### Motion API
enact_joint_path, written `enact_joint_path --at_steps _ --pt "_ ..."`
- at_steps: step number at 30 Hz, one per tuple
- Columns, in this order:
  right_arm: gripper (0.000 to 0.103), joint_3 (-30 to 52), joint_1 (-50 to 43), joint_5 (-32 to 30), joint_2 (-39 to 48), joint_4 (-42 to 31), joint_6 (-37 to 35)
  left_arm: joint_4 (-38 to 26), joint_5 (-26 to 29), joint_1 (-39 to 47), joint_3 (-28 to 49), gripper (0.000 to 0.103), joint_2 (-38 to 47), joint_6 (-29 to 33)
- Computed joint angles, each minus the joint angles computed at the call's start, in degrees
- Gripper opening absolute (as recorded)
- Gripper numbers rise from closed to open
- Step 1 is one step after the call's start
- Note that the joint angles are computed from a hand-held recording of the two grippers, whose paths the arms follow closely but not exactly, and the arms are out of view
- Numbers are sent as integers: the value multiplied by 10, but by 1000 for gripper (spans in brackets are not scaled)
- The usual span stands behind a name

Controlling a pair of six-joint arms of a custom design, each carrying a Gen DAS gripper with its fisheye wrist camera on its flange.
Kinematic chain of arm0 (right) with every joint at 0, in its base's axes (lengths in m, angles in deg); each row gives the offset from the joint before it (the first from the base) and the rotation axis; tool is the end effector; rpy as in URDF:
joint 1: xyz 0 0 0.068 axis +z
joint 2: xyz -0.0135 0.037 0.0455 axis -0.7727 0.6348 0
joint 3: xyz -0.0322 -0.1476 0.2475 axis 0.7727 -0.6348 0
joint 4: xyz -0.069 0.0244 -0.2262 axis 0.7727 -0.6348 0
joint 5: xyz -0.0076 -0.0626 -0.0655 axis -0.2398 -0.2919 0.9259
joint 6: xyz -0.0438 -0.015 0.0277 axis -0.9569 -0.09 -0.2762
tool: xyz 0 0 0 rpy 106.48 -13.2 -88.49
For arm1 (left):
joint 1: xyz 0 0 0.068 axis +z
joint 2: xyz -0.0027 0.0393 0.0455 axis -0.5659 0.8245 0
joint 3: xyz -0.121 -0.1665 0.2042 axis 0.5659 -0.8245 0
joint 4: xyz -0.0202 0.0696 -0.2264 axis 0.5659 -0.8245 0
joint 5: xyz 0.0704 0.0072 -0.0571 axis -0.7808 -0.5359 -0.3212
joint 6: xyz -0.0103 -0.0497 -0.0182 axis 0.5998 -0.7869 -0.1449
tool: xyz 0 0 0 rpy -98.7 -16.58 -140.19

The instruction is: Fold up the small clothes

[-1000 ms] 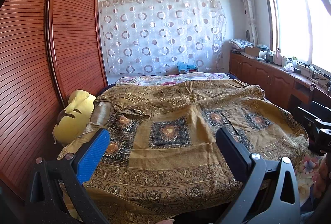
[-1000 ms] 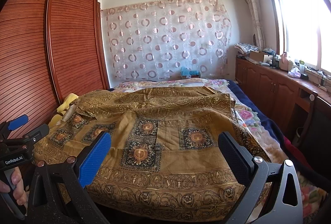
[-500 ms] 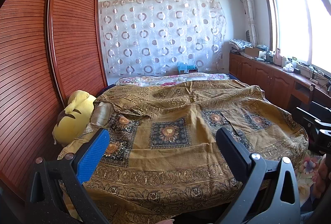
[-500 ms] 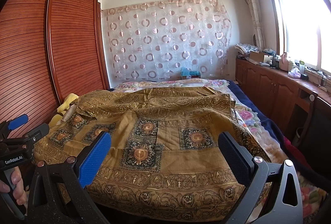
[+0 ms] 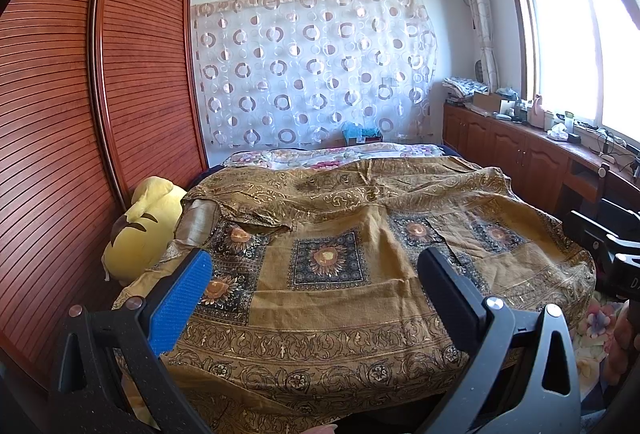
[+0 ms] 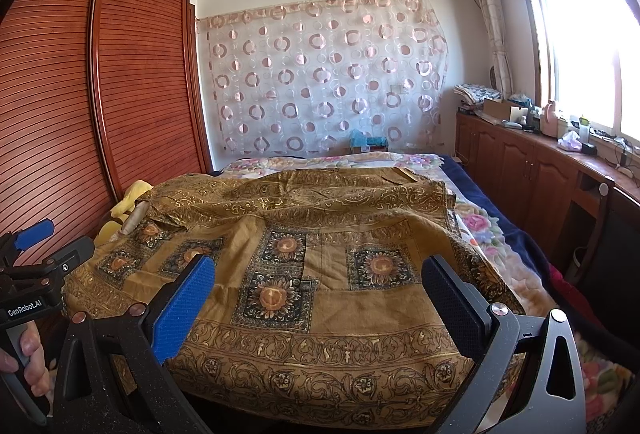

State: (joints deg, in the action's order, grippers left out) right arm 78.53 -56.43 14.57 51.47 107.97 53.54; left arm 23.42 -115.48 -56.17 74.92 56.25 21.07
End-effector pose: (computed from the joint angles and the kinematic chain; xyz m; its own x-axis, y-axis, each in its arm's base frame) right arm 0.3078 -0.0143 0.1194 -0.3388 -0.0756 -0.9378 -0.3929 0.9171 0.0680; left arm 0.2549 -0.0798 0.1306 -0.4000 -0.0655 -0.9142 -0.2609 0.9643 0.0451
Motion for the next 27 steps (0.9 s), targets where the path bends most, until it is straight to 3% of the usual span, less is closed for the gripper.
enact_joint_path --at_steps 18,23,27 --pt "103 -2 -1 -4 0 3 0 -10 -5 -5 2 103 -9 -2" --pt "103 4 -2 -26 1 -14 -6 -37 2 3 0 103 -26 0" --pt "103 11 2 -35 3 -27 -17 28 25 41 -44 103 -12 11"
